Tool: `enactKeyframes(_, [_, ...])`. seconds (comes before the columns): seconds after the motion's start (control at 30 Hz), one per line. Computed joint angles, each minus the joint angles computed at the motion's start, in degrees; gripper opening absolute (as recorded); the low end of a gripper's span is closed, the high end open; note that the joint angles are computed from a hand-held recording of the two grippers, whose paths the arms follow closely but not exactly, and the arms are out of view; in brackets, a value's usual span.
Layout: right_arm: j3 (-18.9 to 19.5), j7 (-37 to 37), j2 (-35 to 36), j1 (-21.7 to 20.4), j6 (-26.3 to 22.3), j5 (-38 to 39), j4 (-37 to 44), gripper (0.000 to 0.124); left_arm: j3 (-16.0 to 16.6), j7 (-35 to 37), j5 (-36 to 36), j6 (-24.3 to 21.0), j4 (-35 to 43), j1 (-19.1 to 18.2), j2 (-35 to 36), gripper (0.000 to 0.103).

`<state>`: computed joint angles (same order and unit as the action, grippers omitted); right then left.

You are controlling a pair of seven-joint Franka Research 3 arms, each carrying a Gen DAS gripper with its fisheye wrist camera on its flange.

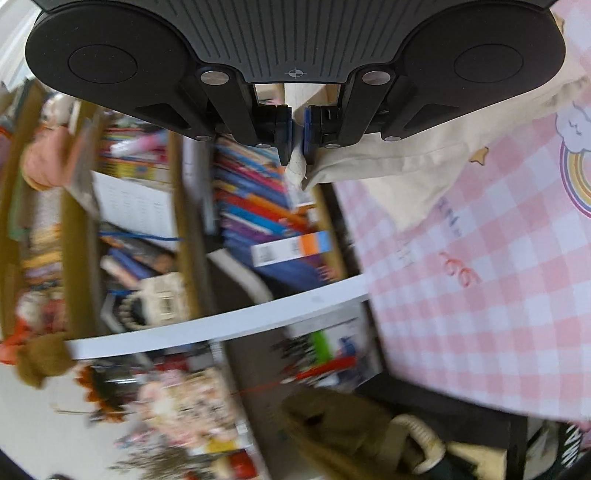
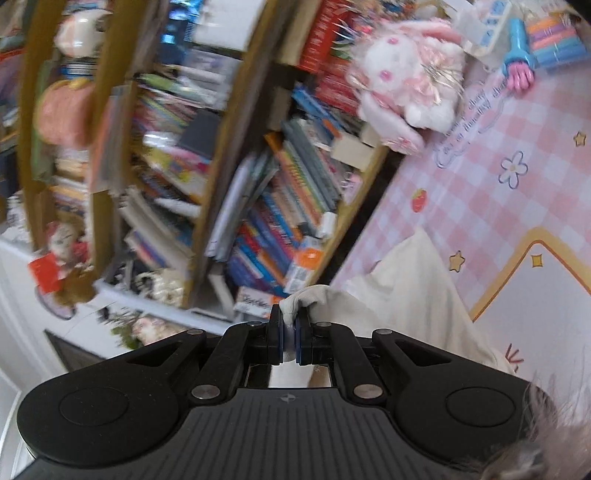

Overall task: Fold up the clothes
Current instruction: 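Grasp the hem with both grippers and fold it up toward the collar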

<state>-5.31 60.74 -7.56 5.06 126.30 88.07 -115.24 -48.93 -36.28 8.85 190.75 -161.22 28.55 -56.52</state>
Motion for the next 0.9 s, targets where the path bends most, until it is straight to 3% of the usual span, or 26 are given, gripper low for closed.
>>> enactKeyframes(0.2, [2.72,2.72,7.76,0.82,5.44,-0.23,7.17,0.005,-1.18,5.49,0.44,5.4,4.25,7.38,10.57,0.004])
enactKeyframes(0.33, [4.85,5.35,13.4,0.76,9.32,-1.88,13.01,0.005,-5.19,8.77,-1.51,7.06,7.84,13.76,17.89,0.004])
enactKeyframes(0.53, [8.09,15.42,23.69,0.79,16.36,-11.59,22.19,0.005,-11.06,16.92,-0.43,0.99,15.12,21.3,30.81,0.004])
enactKeyframes(0.63, [8.64,23.65,28.38,1.46,17.78,-20.74,25.82,0.005,-13.36,19.31,2.34,-1.8,17.34,24.01,34.59,0.004])
enactKeyframes(0.73, [8.96,29.09,30.89,2.05,18.71,-28.37,27.52,0.005,-12.47,20.26,4.85,-2.96,17.74,23.4,36.39,0.005])
enactKeyframes(0.8, [10.29,29.52,31.14,1.1,19.41,-29.08,27.25,0.006,-11.13,20.7,6.2,-3.21,17.68,22.22,37.24,0.008])
enactKeyframes(0.9, [12.38,28.73,30.83,-0.6,20.23,-28.05,26.36,0.018,-8.66,21.72,7.08,-0.6,17.05,19.82,37.23,0.029])
